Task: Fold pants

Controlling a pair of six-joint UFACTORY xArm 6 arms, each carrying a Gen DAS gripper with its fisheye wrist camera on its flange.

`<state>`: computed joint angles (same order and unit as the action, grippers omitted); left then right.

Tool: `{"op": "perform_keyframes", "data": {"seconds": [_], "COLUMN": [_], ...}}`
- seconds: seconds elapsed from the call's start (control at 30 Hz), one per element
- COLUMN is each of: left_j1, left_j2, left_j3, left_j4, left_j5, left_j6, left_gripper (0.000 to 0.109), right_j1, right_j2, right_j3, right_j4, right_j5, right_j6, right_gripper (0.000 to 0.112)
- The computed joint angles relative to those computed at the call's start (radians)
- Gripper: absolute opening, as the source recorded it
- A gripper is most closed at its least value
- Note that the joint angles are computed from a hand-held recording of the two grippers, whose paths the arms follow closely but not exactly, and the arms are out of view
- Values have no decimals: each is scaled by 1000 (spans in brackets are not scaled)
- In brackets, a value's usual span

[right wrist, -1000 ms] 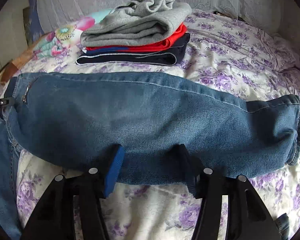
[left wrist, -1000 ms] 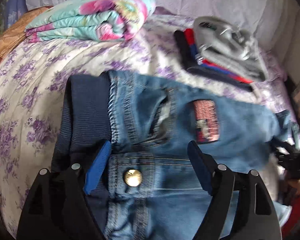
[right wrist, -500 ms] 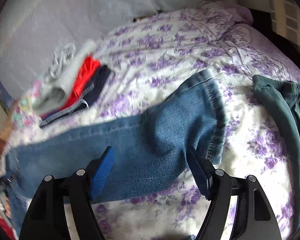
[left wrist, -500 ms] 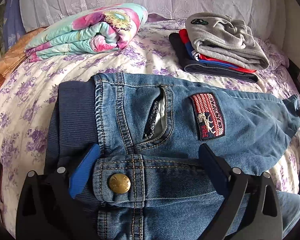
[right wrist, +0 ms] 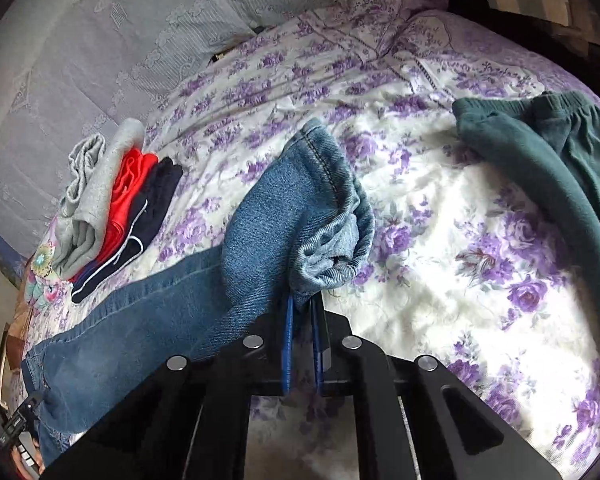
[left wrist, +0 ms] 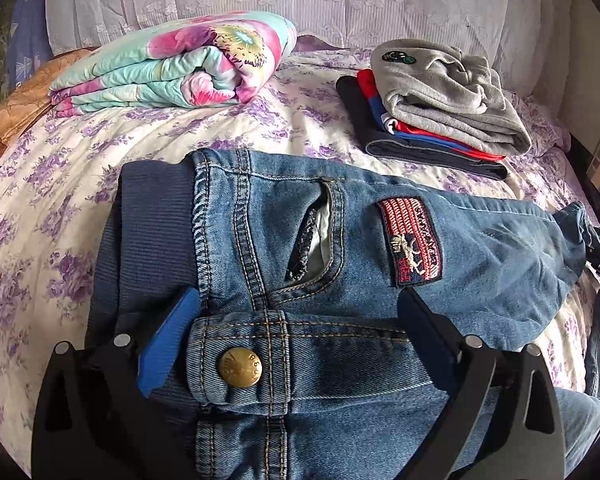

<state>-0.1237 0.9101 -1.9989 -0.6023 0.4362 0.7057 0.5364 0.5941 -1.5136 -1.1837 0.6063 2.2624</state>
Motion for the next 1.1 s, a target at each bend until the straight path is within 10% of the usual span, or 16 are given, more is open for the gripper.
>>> {"op": "perform_keyframes", "data": {"seconds": [0.17,0.3,0.47,0.63,0.83,1.1], "left_j1": [0,-2,34,106,196,145], "left_j2": [-2,-8,-135,-325,-393,-394], "left_j3": [4,11,141,389,540,611], "left_j4": [-10,-7,-213,-425,-582,-789], "left_j5": [0,-3,54,44,123,-40], "left_j6": [6,3,161,371,449,618], "left_gripper": [96,96,96,98,98,98], "right_j1": [99,28,133,305,422,217], "right_j2": [-119,-73,-253,-393,-332,-161], "right_j3": [88,100,226,440,463,155], "right_j4": [-79,171,-15,90,-37,-408], "right_j5": [247,83,111,206,172,-115], "right_j6": [73,-148,20,133,406,407], "right_gripper": [4,15,29,49,47,30]}}
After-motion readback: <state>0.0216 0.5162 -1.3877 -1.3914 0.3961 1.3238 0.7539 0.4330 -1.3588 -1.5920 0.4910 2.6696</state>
